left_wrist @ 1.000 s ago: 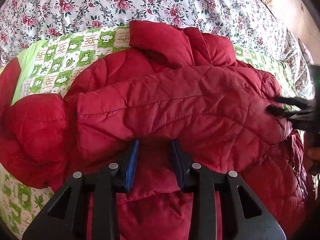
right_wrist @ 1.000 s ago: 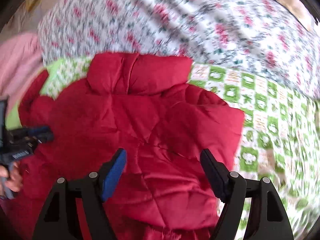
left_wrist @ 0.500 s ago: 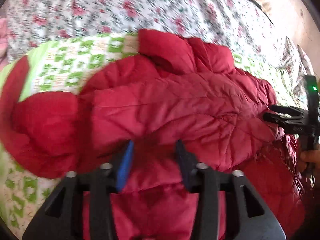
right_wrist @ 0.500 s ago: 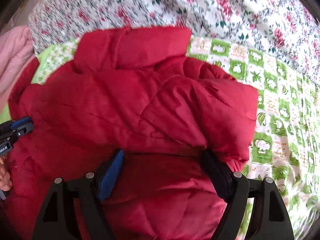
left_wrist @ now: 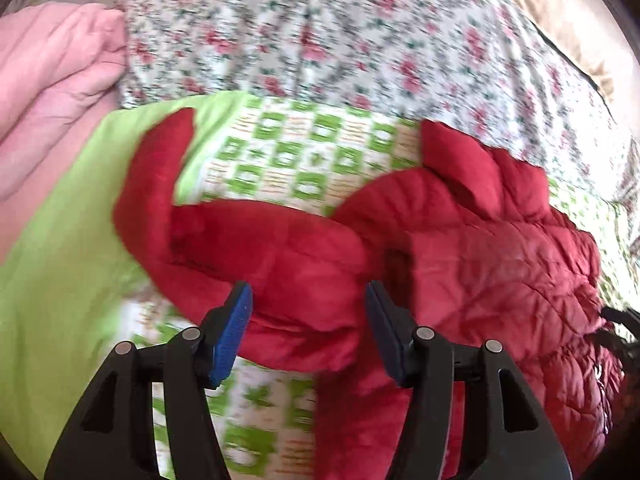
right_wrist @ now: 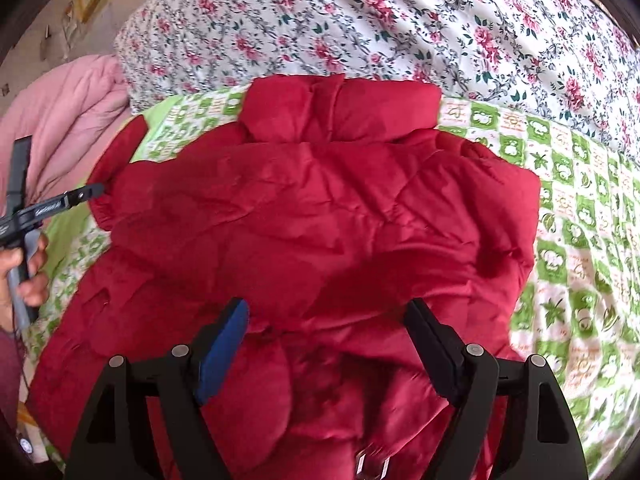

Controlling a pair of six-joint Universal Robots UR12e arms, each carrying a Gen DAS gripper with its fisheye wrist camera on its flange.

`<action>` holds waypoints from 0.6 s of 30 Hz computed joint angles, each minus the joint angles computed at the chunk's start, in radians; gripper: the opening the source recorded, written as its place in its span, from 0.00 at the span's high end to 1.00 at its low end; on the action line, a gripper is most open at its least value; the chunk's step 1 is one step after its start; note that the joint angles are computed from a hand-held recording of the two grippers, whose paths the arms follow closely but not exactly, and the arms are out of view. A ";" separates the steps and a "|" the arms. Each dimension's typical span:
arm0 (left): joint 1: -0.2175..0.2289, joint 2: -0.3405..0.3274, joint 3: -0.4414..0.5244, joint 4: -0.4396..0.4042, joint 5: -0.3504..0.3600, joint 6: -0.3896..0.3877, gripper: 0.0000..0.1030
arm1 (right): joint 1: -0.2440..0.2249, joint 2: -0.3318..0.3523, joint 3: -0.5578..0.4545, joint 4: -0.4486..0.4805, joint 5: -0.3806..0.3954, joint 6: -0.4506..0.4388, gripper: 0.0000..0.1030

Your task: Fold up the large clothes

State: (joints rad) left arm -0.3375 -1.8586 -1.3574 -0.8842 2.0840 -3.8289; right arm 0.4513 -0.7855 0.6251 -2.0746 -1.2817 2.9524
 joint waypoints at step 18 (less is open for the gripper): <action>0.173 -0.102 0.199 -0.423 0.084 -0.124 0.40 | -0.002 -0.087 0.131 -0.024 0.129 -0.015 0.20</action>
State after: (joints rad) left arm -0.1644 -1.9608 -1.1580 -1.3072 2.1676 -3.9530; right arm 0.4493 -0.8726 0.7566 -2.0984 -1.1526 2.9377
